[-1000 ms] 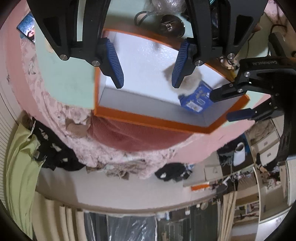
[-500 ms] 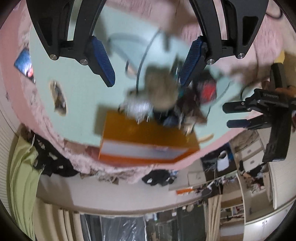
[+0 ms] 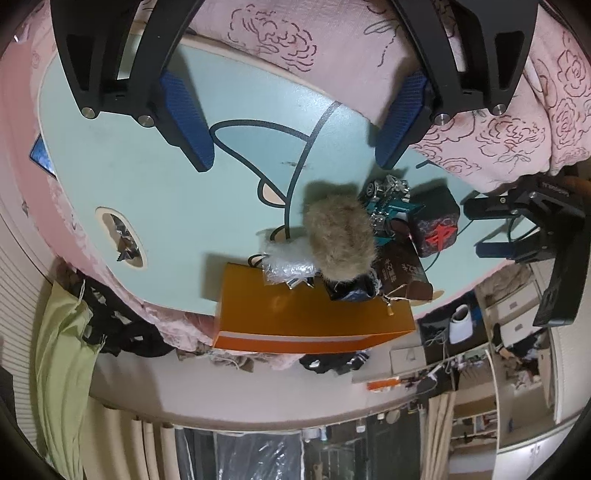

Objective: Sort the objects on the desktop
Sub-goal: 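Grasp the red patterned pouch with left gripper while right gripper grasps the brown pompom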

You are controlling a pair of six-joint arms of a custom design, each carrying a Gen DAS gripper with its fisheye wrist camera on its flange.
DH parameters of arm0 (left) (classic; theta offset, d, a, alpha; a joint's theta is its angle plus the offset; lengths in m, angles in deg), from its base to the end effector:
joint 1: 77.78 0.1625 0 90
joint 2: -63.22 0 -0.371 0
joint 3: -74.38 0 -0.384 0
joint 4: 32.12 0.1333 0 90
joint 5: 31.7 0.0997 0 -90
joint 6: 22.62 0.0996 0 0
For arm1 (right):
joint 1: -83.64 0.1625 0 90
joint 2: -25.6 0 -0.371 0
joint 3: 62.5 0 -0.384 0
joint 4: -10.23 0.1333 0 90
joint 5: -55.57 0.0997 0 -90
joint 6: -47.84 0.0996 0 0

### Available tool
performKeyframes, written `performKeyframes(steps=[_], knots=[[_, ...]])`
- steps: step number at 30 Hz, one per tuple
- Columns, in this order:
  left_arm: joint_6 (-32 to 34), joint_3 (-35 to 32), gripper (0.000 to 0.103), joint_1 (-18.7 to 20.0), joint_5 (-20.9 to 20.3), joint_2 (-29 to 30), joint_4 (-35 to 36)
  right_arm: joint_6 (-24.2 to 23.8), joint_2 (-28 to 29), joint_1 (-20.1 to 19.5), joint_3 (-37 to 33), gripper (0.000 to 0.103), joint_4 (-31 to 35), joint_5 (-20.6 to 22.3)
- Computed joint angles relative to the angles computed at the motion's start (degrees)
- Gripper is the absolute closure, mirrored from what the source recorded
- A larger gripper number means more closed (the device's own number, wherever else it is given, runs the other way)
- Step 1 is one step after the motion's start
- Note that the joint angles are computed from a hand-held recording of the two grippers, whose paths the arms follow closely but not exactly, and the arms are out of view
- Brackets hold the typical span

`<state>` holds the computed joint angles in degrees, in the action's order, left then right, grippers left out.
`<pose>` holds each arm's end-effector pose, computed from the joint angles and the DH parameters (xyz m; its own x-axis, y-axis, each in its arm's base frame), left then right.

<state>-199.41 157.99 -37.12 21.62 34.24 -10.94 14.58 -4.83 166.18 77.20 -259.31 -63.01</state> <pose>-0.2307 -0.4523 -0.0728 -0.5915 0.5475 -0.5919 0.7698 0.6020 -0.2123 0.0448 -0.3177 0.0522 -0.7032 0.2851 0.6513 -0.4088 0.5873 -0.6985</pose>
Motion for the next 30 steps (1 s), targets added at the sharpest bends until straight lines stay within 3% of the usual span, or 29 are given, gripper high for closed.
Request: performKeyframes(steps=[14,19,24,28,30], knots=[[-0.65,0.96,0.0,-0.36,-0.37,-0.61,-0.13,-0.31,-0.6,-0.17,-0.13,0.009,0.87,0.68],[-6.04,1.79,0.0,-1.68,-4.23,-0.72,-0.41,-0.34,-0.61,-0.18,-0.11,0.009,0.86,0.66],[-0.63,7.28,0.001,-2.89,2.97,-6.21,-8.25,-0.32,-0.59,-0.13,-0.16,0.009,0.88,0.61],[2.59,-0.24,0.006,-3.33,6.3,-1.21,-0.93,-0.34,-0.6,-0.12,-0.17,0.009,0.89,0.59],[4.35,-4.95,0.018,-3.5,5.94,2.73,3.49,-0.34,-0.59,-0.1,-0.19,0.009,0.89,0.56]])
